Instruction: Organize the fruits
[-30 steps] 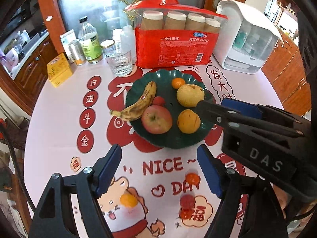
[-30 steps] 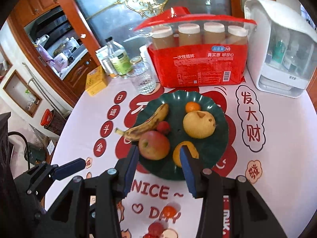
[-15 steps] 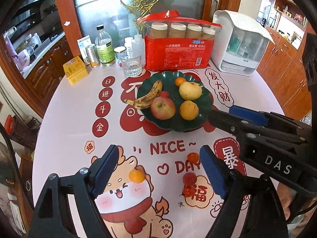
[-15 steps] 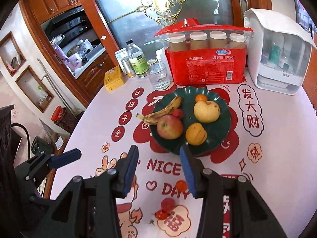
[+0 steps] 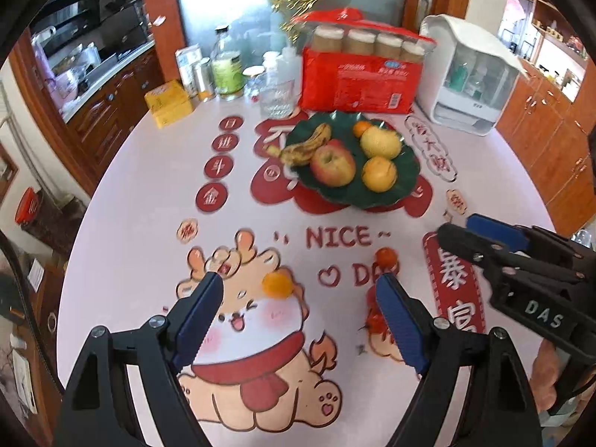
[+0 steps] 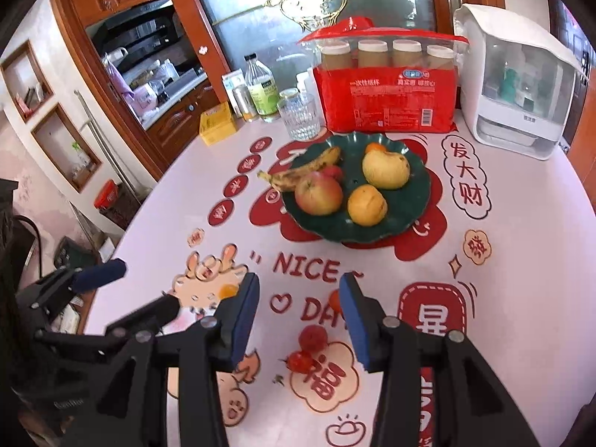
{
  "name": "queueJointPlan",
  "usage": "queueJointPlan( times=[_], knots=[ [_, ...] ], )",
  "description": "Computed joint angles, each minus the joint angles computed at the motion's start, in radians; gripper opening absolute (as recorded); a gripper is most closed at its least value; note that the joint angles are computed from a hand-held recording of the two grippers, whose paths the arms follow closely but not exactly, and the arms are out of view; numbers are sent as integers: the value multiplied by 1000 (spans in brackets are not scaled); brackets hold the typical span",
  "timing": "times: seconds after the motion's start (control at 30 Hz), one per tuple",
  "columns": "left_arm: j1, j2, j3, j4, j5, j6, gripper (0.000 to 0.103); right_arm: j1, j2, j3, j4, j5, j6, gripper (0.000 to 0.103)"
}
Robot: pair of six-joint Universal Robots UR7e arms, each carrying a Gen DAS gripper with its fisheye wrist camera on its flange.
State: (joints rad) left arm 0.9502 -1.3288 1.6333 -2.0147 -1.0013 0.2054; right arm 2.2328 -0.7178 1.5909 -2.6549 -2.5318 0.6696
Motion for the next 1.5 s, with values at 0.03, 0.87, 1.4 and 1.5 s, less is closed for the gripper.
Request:
queueJointPlan(
  times=[0.03,0.87,1.4,1.5],
  knots=[
    [9,-4,9,0,2,-5,83,0,1,11,-2,3,9,45],
    [81,3,233,-77,-89,-12,83,-69,8,180,-72,98,148,45],
    [86,63,227,-115,-173,-19,64,-87,-31,255,-144,99,205,45],
    [87,72,224,-113,-190,-14,50,-86,-30,254,-148,97,201,45]
  ],
)
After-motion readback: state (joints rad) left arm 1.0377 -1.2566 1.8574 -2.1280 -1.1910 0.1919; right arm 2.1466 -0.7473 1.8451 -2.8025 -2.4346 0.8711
